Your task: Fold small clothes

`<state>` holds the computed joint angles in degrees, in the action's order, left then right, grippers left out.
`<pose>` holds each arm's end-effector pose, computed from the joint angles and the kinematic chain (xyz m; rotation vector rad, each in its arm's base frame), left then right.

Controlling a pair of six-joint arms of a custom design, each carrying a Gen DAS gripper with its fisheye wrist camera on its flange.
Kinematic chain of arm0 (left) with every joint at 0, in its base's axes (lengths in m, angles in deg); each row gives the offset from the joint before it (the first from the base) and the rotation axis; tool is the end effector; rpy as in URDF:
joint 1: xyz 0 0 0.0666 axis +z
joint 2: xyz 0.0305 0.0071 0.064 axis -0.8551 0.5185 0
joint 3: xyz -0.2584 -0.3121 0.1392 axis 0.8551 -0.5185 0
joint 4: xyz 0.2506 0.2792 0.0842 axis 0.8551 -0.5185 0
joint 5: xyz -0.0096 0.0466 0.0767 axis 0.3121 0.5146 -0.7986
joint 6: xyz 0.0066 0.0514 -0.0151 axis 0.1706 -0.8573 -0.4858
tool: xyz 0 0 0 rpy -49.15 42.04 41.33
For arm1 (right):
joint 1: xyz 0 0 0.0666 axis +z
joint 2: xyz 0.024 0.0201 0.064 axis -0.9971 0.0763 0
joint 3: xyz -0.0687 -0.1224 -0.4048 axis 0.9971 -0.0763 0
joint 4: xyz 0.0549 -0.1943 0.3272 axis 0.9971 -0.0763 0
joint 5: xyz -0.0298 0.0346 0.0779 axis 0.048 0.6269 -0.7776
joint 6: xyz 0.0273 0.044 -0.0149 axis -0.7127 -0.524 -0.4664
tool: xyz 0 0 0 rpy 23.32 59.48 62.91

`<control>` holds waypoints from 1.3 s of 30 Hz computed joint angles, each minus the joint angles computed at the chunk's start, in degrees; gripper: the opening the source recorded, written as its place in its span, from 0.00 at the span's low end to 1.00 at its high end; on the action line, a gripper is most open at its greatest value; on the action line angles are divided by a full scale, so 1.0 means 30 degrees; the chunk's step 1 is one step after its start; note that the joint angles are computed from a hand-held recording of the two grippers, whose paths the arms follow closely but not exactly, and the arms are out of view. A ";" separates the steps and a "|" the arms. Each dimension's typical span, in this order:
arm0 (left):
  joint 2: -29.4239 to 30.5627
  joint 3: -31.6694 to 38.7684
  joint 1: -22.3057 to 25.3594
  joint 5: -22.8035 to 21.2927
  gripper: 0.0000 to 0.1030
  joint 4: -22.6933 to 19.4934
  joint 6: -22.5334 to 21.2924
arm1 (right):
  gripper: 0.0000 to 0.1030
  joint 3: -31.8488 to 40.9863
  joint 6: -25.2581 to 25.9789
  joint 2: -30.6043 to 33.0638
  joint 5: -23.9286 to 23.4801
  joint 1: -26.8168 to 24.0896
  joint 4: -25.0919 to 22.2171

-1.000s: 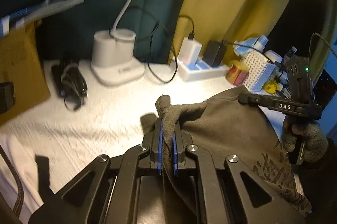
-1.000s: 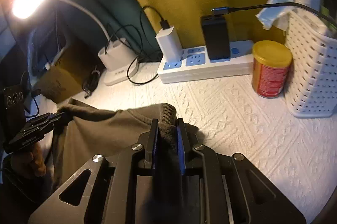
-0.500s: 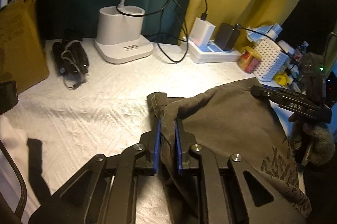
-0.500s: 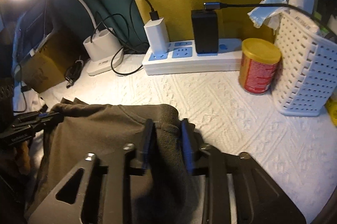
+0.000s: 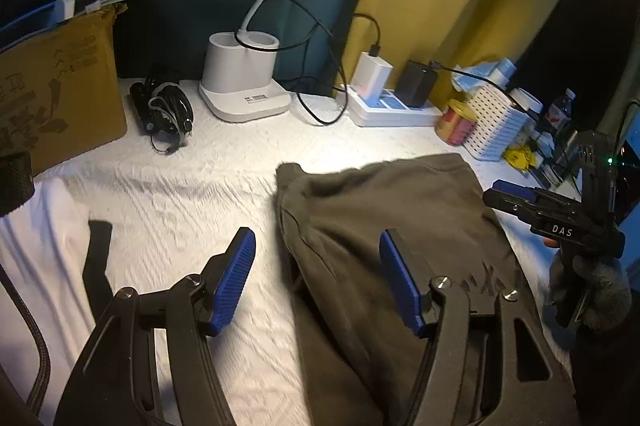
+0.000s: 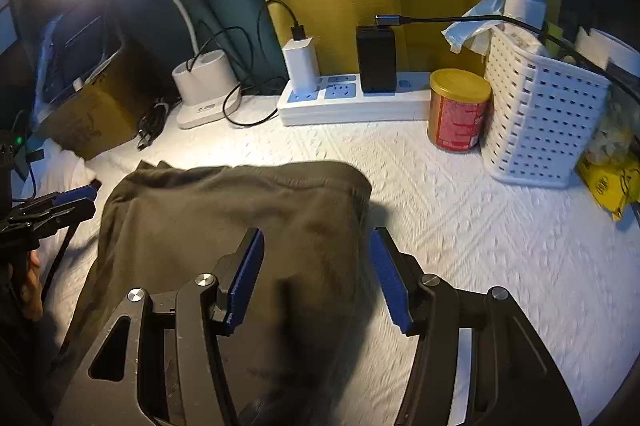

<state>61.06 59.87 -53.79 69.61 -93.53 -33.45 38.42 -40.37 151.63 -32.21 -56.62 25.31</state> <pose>0.3755 0.0126 0.5374 0.4725 2.3869 -0.5776 0.3429 0.1826 0.5102 -0.0053 2.4204 0.2248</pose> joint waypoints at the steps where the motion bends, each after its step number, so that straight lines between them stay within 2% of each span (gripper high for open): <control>1: -0.0210 -0.0126 0.0015 0.0020 0.62 -0.0086 -0.0066 | 0.57 -0.0031 -0.0071 -0.0132 0.0130 0.0167 -0.0120; 7: -0.1217 -0.0675 0.0273 0.1273 0.62 -0.1151 -0.0505 | 0.57 -0.0215 -0.0791 -0.1004 0.1280 0.1493 -0.0754; 19: -0.3261 -0.1776 0.0370 0.1983 0.62 -0.2803 -0.1491 | 0.57 -0.0798 -0.2492 -0.2464 0.2951 0.4099 -0.2064; 31: -0.4931 -0.3138 0.0607 0.1763 0.62 -0.3907 -0.2242 | 0.57 -0.1798 -0.4904 -0.3698 0.4456 0.6871 -0.2988; 39: -0.5749 -0.3972 0.1578 0.1345 0.62 -0.4866 -0.3222 | 0.57 -0.2712 -0.6520 -0.4335 0.4981 0.8237 -0.3486</control>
